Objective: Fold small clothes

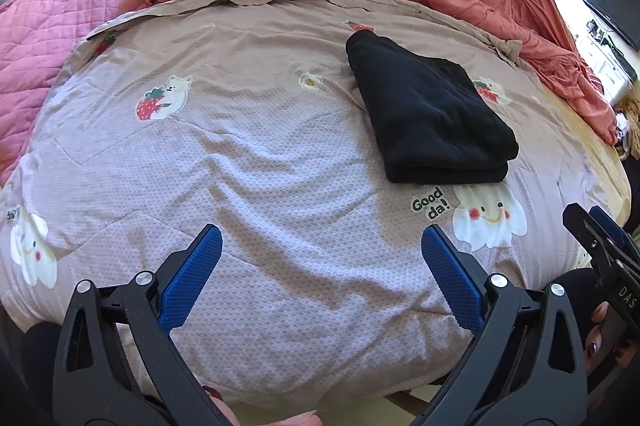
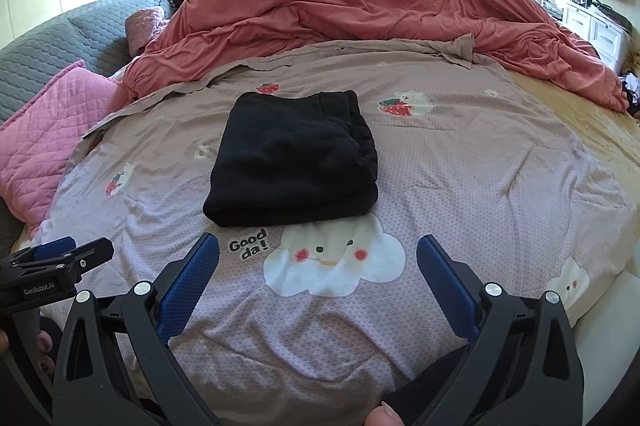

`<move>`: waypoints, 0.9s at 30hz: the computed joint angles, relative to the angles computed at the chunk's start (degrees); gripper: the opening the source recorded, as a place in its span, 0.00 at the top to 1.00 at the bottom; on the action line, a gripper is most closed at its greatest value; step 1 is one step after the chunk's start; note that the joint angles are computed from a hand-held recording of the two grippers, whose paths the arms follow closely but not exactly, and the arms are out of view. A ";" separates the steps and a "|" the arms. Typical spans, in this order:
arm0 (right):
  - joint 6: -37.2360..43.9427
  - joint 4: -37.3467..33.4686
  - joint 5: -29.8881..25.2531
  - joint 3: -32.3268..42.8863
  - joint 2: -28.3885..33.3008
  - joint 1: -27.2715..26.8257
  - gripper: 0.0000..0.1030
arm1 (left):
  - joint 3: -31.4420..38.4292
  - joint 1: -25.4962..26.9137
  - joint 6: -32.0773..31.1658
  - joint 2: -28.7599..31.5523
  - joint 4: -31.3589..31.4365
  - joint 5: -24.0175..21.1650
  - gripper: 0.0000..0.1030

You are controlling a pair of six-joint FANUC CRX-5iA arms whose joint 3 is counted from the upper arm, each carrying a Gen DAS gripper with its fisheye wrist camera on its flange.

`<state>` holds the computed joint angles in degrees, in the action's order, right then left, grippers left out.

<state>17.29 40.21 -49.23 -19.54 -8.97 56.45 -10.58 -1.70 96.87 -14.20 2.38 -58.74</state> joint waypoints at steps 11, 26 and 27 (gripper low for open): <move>-0.04 0.14 -0.09 -0.08 -0.03 0.00 0.04 | 0.31 -0.32 1.08 0.11 -0.53 -0.20 0.09; -0.20 0.46 -0.50 -0.06 0.04 0.18 0.04 | 0.75 -0.07 1.44 0.12 -1.01 -0.84 0.09; -0.22 0.48 -0.42 -0.10 0.01 0.18 0.04 | 0.76 -0.03 1.37 0.08 -1.04 -0.83 0.09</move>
